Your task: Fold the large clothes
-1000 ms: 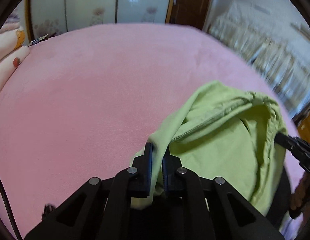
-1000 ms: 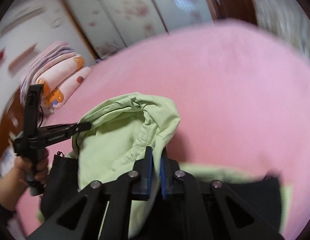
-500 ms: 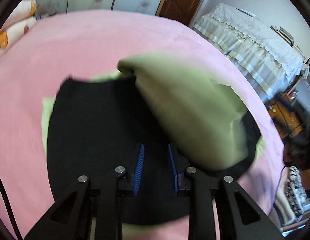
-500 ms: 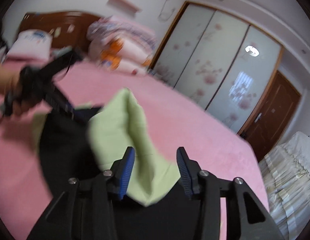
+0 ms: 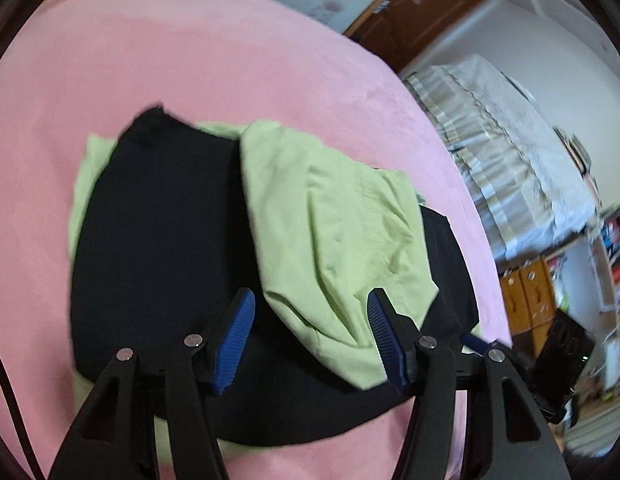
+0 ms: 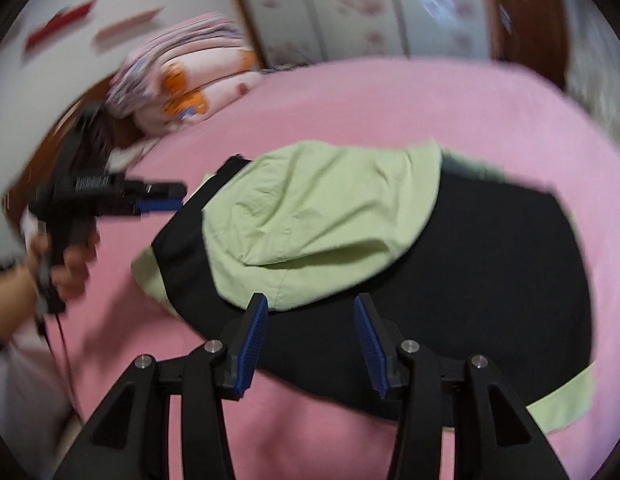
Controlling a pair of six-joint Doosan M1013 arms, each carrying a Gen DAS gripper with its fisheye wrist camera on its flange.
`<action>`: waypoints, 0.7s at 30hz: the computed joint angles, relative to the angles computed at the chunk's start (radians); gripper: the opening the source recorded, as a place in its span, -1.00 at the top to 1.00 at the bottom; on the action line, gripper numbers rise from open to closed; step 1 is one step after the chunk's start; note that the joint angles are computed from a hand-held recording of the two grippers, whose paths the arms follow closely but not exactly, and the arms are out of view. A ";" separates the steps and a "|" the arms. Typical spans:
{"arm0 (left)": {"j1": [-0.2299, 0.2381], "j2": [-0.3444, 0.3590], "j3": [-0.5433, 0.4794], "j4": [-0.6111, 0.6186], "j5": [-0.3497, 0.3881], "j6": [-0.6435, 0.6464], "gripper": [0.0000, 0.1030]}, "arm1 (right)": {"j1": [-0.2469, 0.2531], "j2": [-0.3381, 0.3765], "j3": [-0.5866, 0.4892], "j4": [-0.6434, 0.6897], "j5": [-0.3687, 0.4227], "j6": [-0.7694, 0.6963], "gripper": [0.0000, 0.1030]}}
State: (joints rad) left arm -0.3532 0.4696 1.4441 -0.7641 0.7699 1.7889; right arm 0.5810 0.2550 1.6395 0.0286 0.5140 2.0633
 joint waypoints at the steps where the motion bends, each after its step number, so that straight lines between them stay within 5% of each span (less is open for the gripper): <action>1: 0.000 0.013 -0.007 -0.006 0.003 -0.012 -0.10 | -0.014 0.008 0.001 0.063 -0.005 -0.009 0.12; 5: -0.021 0.067 -0.034 -0.041 -0.012 -0.033 -0.10 | -0.070 0.050 0.004 0.367 -0.028 -0.124 0.12; 9: -0.035 0.095 -0.044 -0.084 -0.022 -0.042 -0.05 | -0.089 0.096 -0.019 0.459 -0.025 -0.139 0.12; 10: -0.039 0.100 -0.046 -0.098 -0.021 -0.040 0.22 | -0.094 0.107 -0.027 0.482 -0.020 -0.155 0.14; 11: -0.044 0.102 -0.047 -0.096 -0.024 -0.049 0.48 | -0.095 0.115 -0.035 0.487 -0.019 -0.164 0.46; 13: -0.064 0.098 -0.051 -0.048 -0.057 -0.084 0.69 | -0.090 0.124 -0.060 0.440 -0.004 -0.185 0.98; 18: -0.098 0.040 -0.008 0.009 -0.123 -0.068 0.84 | -0.069 0.048 0.001 0.232 -0.147 -0.069 0.98; 21: -0.130 0.028 0.014 0.088 -0.132 -0.090 0.84 | -0.076 0.035 0.036 0.145 -0.127 0.025 0.98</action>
State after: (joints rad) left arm -0.4832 0.4981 1.4580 -0.6765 0.6379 1.6993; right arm 0.5048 0.2895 1.6754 0.1733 0.3870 2.0884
